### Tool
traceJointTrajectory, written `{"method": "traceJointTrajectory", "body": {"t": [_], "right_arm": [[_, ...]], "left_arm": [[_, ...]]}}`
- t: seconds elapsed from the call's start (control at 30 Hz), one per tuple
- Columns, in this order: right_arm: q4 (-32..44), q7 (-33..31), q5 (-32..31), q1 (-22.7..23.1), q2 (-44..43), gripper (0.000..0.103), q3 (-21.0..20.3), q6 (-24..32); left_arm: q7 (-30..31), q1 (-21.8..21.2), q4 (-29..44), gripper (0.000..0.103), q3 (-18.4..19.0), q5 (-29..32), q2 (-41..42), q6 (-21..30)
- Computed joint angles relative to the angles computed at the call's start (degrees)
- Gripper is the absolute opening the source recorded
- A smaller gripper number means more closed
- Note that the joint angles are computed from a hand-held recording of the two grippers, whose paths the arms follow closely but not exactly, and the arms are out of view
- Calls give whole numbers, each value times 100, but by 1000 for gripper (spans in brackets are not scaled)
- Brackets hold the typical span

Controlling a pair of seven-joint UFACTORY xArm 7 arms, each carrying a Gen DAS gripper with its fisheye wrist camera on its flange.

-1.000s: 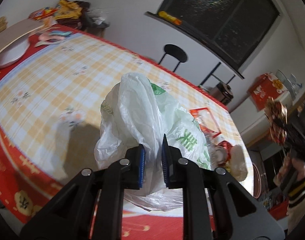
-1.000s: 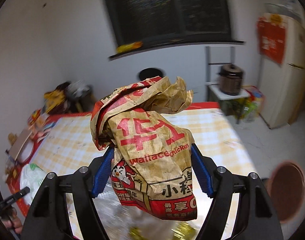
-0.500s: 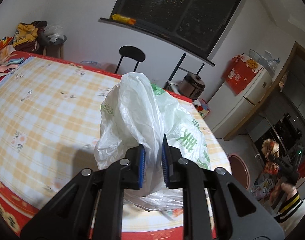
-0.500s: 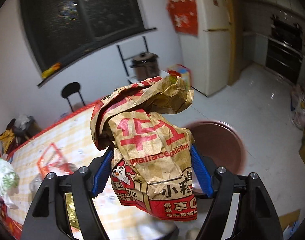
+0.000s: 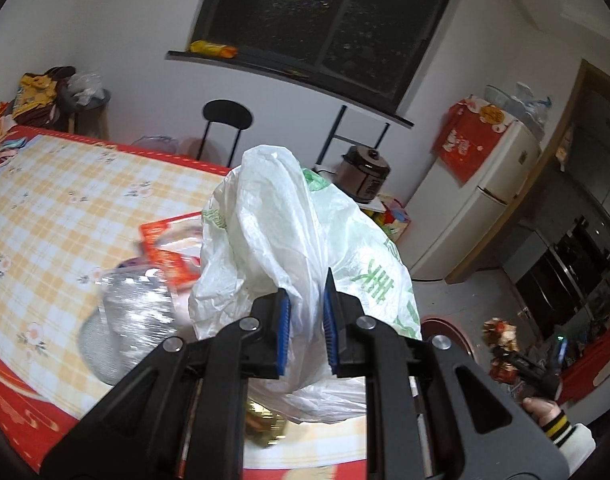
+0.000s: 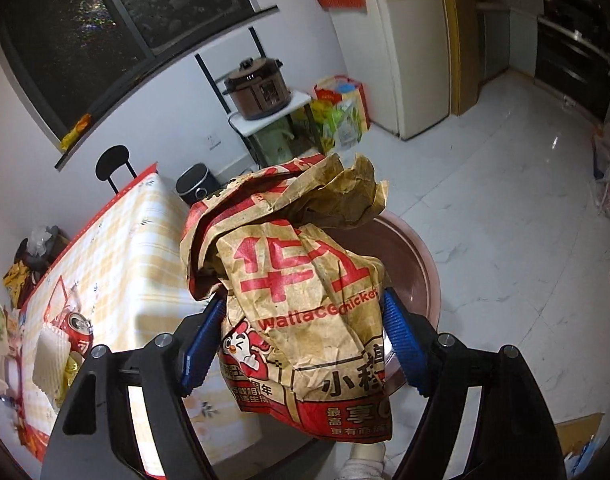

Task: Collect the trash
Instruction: 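Carry the paper bag to the brown bin and open the right gripper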

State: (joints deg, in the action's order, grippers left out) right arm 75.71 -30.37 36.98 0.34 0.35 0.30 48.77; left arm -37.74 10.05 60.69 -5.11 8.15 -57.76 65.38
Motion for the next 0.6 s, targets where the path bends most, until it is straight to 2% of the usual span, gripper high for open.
{"method": "traceJointTrajectory", "body": {"t": [0.1, 0.2, 0.27, 0.37, 0.6], "right_arm": [[263, -102, 87, -46, 261, 78, 4, 192], [504, -417, 245, -172, 457, 82, 22, 491], [589, -509, 327, -225, 493, 89, 50, 559], [787, -565, 493, -331, 604, 91, 61, 643], [984, -868, 881, -679, 529, 93, -69, 850]], "left_arm": [[-189, -24, 137, 18, -295, -59, 251, 0], [-344, -80, 238, 18, -451, -60, 486, 7], [-424, -156, 267, 18, -520, -60, 609, -20], [-431, -333, 370, 18, -615, -52, 928, -92], [-397, -836, 556, 18, -720, -120, 1858, -629]]}}
